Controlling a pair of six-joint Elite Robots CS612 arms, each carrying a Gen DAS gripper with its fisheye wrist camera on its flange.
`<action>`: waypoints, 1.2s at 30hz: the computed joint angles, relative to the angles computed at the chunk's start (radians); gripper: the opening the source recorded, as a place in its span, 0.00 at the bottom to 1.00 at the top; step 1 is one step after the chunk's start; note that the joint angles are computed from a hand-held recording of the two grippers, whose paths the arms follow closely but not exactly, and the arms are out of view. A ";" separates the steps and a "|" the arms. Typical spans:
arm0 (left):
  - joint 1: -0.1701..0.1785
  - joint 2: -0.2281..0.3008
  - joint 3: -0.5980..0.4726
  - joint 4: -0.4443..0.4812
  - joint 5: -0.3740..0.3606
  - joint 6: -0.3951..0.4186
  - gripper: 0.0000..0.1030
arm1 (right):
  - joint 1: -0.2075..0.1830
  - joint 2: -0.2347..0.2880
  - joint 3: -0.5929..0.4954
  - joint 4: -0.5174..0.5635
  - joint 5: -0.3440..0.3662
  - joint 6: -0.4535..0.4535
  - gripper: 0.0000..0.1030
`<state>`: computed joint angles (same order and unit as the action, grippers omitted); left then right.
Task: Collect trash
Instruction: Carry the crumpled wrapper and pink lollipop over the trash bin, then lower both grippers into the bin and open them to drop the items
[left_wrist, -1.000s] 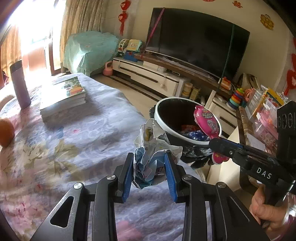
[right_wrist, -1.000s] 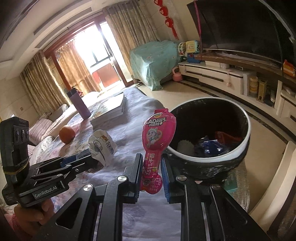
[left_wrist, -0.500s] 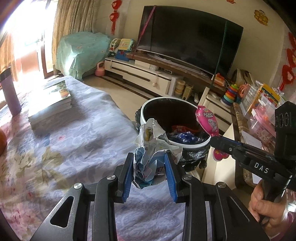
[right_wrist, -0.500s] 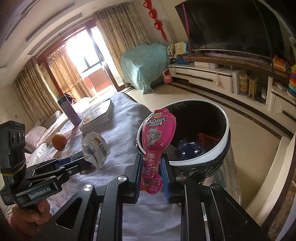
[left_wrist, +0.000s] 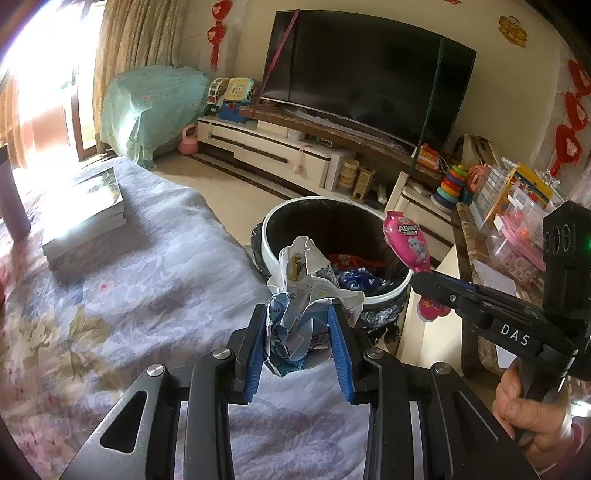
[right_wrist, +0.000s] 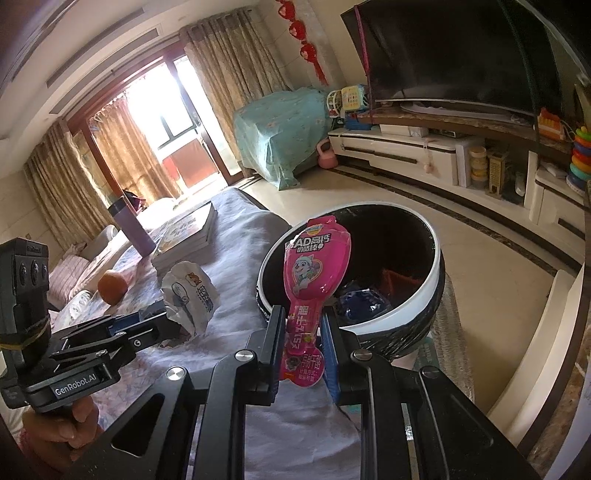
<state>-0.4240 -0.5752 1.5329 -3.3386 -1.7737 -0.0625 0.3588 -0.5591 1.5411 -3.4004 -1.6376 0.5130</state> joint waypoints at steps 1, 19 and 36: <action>0.000 0.001 -0.002 0.000 -0.001 0.000 0.30 | -0.001 0.000 0.001 -0.001 0.001 0.002 0.19; -0.012 0.017 -0.049 0.022 0.013 0.010 0.30 | -0.018 0.002 -0.007 0.004 0.010 0.002 0.18; -0.022 0.058 -0.143 0.087 0.024 0.019 0.30 | -0.034 0.007 -0.033 0.054 -0.002 -0.027 0.18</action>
